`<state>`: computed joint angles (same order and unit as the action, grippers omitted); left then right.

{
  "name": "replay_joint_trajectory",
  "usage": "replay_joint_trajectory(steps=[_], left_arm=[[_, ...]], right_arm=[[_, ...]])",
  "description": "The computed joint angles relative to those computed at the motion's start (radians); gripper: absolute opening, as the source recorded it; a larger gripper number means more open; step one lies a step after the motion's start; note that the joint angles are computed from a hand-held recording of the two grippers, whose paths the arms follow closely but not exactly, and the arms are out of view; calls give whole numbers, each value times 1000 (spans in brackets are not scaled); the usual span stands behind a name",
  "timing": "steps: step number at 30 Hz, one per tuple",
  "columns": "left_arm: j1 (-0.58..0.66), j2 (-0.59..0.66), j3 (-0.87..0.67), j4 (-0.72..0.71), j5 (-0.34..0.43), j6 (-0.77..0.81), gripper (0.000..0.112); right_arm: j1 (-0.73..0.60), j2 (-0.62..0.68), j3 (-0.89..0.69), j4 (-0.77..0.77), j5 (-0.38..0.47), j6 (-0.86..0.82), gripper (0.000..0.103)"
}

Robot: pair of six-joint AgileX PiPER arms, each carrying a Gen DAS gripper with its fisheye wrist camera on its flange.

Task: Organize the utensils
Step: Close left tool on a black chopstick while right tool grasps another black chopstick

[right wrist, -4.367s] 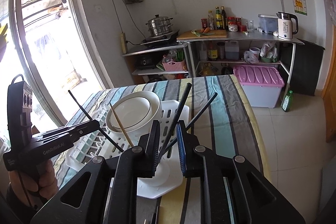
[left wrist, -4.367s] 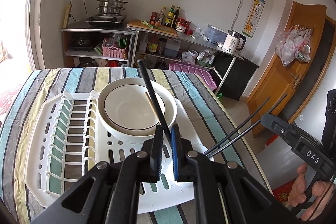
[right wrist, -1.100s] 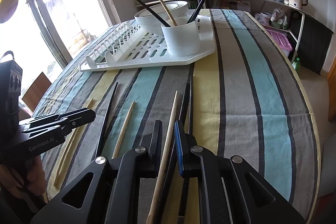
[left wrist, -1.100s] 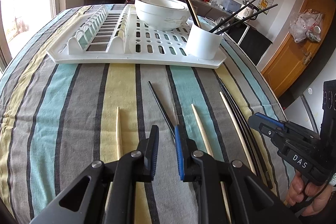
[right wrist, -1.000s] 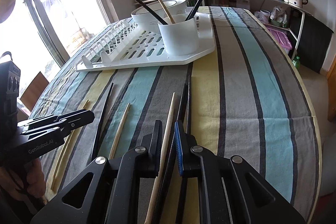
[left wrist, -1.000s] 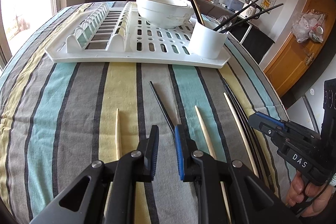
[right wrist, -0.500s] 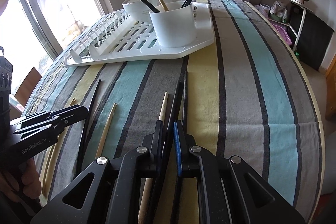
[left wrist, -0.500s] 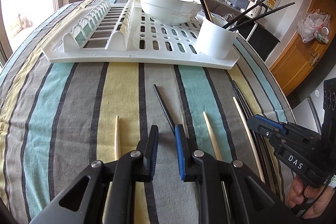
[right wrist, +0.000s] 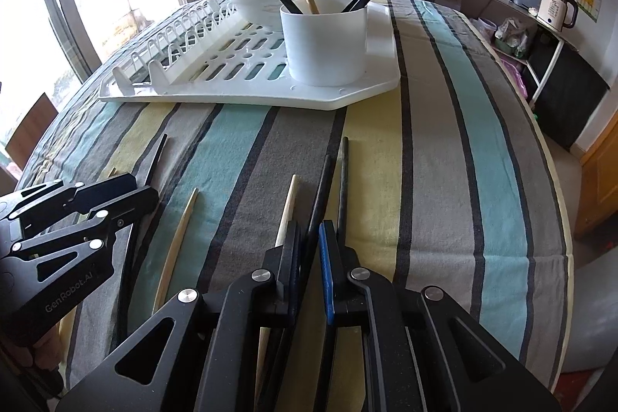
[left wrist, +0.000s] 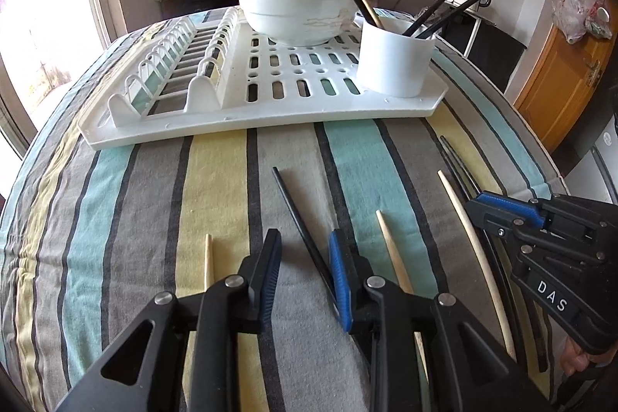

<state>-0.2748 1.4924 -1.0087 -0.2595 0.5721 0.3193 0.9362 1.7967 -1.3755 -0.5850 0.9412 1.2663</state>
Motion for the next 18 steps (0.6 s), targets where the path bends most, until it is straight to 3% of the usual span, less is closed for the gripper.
replay_joint_trajectory(steps=[2,5,12,18], left_arm=[[-2,2,-1,13,-5,-8,24],[-3,5,-5,16,-4,-2,11],[37,25,-37,-87,52,104,8],[75,-10,-34,-187,87,207,6]], right_arm=[[-1,3,-5,5,1,-12,7],[-3,-4,8,3,-13,-4,6],[-7,-51,74,-19,-90,60,5],[11,-90,99,-70,-107,111,5]])
